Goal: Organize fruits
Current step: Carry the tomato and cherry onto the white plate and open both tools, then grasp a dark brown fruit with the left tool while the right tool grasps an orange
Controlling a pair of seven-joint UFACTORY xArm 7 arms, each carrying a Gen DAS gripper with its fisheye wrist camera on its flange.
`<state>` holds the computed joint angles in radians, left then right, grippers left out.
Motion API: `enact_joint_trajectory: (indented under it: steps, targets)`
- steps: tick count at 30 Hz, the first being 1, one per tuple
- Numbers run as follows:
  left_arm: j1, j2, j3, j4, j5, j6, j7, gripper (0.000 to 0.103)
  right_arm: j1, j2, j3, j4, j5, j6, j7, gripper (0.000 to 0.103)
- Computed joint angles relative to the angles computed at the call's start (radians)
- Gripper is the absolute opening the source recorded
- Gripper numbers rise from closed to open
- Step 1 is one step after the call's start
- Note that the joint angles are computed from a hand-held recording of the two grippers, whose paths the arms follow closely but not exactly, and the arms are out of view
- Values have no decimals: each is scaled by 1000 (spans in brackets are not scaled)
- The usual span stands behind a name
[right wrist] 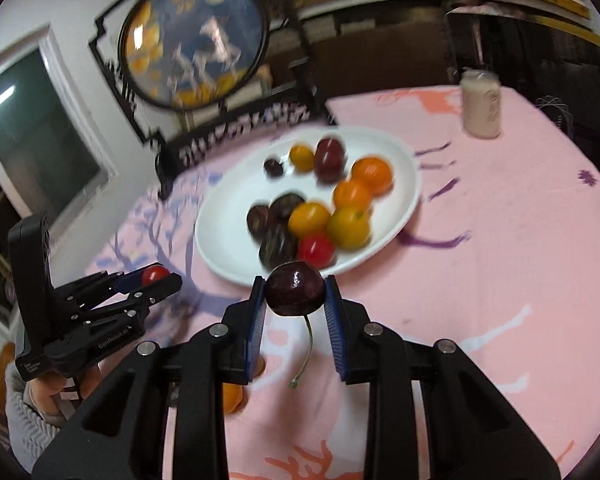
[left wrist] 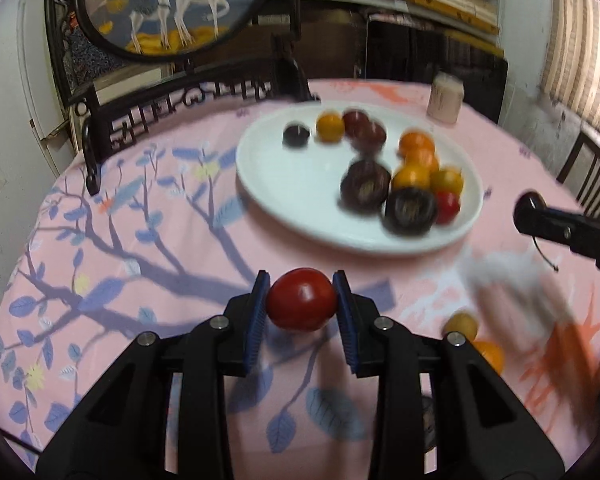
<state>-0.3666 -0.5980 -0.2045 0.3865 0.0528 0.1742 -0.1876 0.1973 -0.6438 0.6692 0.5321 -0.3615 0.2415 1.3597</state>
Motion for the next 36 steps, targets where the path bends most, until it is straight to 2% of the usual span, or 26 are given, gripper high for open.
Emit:
enact_joint_trajectory:
  steps: [3,6,8,9,10,11,12,13,14,15,16,17,19,22,25,27,30,32,33,36]
  targets:
    - [25,59,-18,84,5,5,-20,33,-61,17,-13,30,-14,-10,0,30]
    - [126,148,-110,178,67,-16,-94,33,-136,106,4,96,-46,-26,-12,30]
    - [215,206,-188,230,141,-32,-169,33,-225,178,63,155,-112,-30,7,30]
    - [237,229,-205,246,168,-38,-199,33,-297,217,118,189,-165,-31,40,30]
    - [255,250,-219,255,193,-47,-229,34,-333,235,148,202,-202,-36,69,30]
    - [292,266,-248,260,233,-55,-270,43,-360,251,167,210,-235,-43,93,30]
    - [313,273,-264,262,268,-58,-293,55,-373,259,176,214,-259,-44,112,39]
    - [324,273,-270,259,299,-65,-308,59,-389,235,191,209,-282,-33,151,54]
    - [338,261,-275,251,328,-78,-328,64,-404,195,202,197,-307,-37,194,58]
    - [328,252,-259,244,335,-85,-336,69,-413,157,204,184,-323,-47,221,59]
    - [289,245,-217,235,320,-93,-323,71,-400,126,190,172,-322,-54,224,59]
    - [220,239,-148,223,276,-101,-286,73,-383,111,175,163,-311,-58,216,59]
    - [176,224,-104,209,237,-103,-262,74,-328,84,134,131,-272,-73,196,65]
    - [170,188,-96,172,215,-102,-240,74,-242,40,82,70,-187,-71,187,80]
    - [171,141,-101,123,200,-93,-233,76,-168,-12,55,-12,-103,-106,203,83]
    - [87,90,-35,68,151,-66,-189,78,-117,-23,36,-52,-50,-121,197,84]
    - [32,-14,-10,-12,112,-31,-142,78,-33,-65,16,-99,21,-91,197,84]
    - [-19,-127,8,-86,90,-7,-107,81,-25,-110,30,-112,41,-65,210,85]
    - [-52,-187,21,-126,76,0,-88,86,-25,-129,37,-117,48,-54,218,90]
    - [-152,-343,67,-221,45,45,-11,87,-23,-173,45,-139,67,-51,245,93]
